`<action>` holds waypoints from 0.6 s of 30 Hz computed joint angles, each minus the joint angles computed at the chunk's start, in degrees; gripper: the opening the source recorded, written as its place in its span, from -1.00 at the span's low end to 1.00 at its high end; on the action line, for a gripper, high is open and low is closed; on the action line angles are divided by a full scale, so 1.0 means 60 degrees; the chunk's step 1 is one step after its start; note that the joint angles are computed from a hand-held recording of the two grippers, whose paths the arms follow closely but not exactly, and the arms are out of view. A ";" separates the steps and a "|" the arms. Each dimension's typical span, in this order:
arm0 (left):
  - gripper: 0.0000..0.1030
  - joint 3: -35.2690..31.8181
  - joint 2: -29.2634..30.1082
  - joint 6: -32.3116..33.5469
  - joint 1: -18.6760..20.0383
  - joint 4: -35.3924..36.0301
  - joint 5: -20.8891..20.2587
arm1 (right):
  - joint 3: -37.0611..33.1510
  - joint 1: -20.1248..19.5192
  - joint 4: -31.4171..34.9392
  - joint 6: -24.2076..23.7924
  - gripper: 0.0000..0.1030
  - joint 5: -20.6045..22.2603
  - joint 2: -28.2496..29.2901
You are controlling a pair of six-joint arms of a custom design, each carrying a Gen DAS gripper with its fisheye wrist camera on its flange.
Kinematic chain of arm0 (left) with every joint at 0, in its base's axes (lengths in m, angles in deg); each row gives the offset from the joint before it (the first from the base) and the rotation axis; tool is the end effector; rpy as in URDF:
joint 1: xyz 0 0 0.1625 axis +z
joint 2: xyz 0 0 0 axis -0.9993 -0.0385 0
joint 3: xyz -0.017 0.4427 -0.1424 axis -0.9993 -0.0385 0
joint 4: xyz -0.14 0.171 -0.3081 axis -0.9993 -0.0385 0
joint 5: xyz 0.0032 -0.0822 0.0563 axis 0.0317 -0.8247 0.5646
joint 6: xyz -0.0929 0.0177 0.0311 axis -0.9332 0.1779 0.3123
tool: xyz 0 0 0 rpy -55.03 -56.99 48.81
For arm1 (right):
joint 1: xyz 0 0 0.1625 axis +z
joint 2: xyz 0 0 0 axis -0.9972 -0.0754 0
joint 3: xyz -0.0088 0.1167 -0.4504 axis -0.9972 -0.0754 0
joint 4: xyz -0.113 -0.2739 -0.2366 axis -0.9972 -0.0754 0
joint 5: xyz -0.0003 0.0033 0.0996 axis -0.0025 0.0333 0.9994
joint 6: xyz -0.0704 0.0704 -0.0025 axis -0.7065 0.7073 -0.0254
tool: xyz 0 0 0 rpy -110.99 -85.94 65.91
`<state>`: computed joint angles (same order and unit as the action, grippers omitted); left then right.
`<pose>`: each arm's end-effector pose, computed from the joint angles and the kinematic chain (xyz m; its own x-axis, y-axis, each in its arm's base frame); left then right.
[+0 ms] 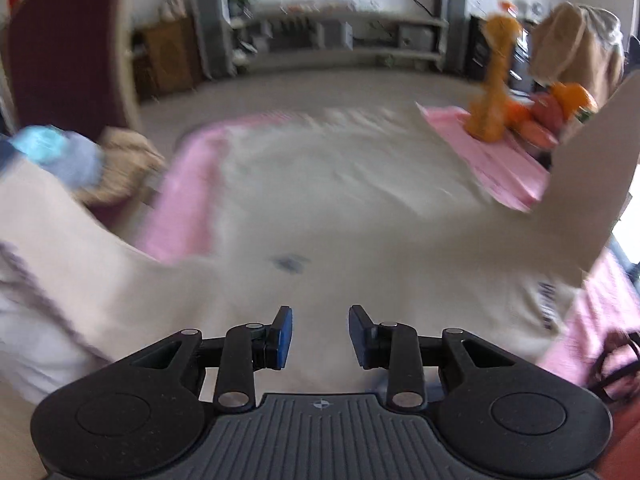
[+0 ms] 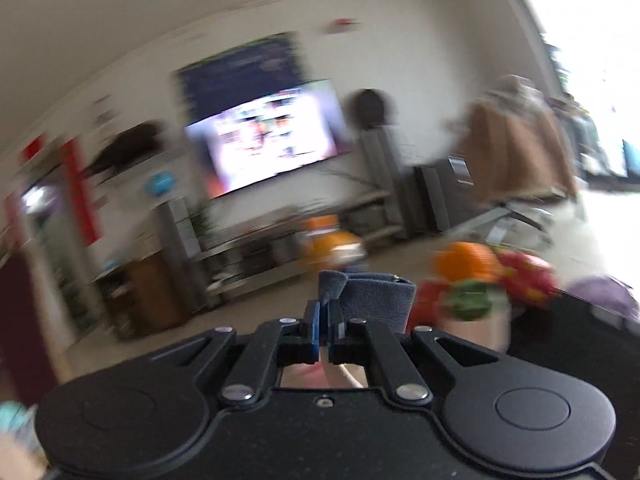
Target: Fold clothes
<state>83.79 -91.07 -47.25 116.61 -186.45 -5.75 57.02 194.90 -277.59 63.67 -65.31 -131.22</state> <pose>-0.2656 -0.3985 0.2459 -0.6509 -0.0563 -0.7571 0.5006 0.7179 -0.4838 0.2592 -0.4644 0.3105 -0.8856 0.0145 0.4642 -0.4536 0.1878 -0.8712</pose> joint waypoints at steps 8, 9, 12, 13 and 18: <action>-0.48 0.0948 -0.1581 -0.1631 0.0537 -0.0344 0.0740 | -0.0653 0.1403 0.3100 0.0504 -0.82 0.0487 0.1703; -0.44 0.1026 -0.1698 -0.1465 0.0614 -0.0853 0.0607 | -0.0761 0.1443 0.3882 0.0723 -0.65 0.0780 0.1766; -0.42 0.1202 -0.1863 -0.0962 0.0841 -0.2015 0.0183 | -0.0791 0.1477 0.5289 0.1170 -0.30 0.1395 0.1459; -0.42 0.1180 -0.1856 -0.0928 0.0921 -0.2128 0.0031 | -0.0762 0.1426 0.5497 0.1160 -0.24 0.1424 0.1287; -0.40 0.0911 -0.1474 -0.0253 0.1429 -0.2894 -0.0689 | -0.0580 0.0789 0.6436 0.1519 -0.03 0.1259 0.0214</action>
<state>89.25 -99.92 -48.77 125.18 -203.81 -9.88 53.54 199.64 -238.97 72.78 -57.75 -129.94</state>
